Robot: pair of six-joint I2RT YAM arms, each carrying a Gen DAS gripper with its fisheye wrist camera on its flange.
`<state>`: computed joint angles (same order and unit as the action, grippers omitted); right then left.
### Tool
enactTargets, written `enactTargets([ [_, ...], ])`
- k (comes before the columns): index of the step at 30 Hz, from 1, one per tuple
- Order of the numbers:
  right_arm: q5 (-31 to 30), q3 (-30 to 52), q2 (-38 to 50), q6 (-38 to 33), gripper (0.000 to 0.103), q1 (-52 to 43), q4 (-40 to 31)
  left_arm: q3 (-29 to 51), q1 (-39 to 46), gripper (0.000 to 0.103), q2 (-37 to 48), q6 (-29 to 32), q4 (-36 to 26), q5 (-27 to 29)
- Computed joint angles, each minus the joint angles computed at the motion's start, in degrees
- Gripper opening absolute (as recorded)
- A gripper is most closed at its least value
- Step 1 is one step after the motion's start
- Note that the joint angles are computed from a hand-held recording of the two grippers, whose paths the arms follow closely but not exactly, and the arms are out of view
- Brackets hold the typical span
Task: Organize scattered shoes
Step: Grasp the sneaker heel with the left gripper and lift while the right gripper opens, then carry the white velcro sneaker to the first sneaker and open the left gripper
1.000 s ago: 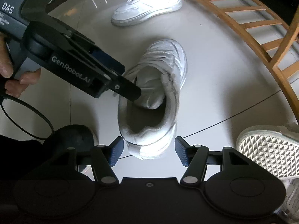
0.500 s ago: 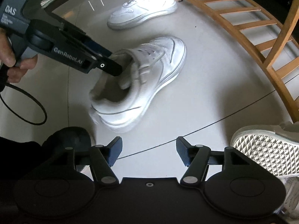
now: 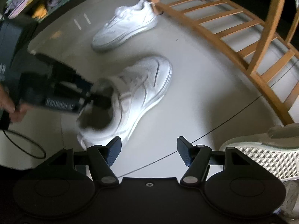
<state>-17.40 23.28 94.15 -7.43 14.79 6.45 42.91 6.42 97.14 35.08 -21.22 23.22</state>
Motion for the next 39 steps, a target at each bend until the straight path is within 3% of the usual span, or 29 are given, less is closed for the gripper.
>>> enactTargets([
  [10,2.1,1.2,-0.3,3.3,0.07,-3.8,3.6,-3.2,-4.5,0.03,-2.0,7.9,-2.2,3.5],
  [18,5.6,4.6,8.4,6.9,0.07,-1.7,10.2,-3.2,-6.6,0.03,-2.2,13.2,-5.1,4.0],
  [24,10.3,6.6,15.2,6.4,0.071,0.7,13.5,-1.4,-5.9,0.029,-1.5,10.7,-4.5,2.5],
  [39,13.4,3.7,12.7,1.6,0.073,2.4,12.3,2.5,-7.7,0.035,1.7,-2.1,1.1,-3.8],
])
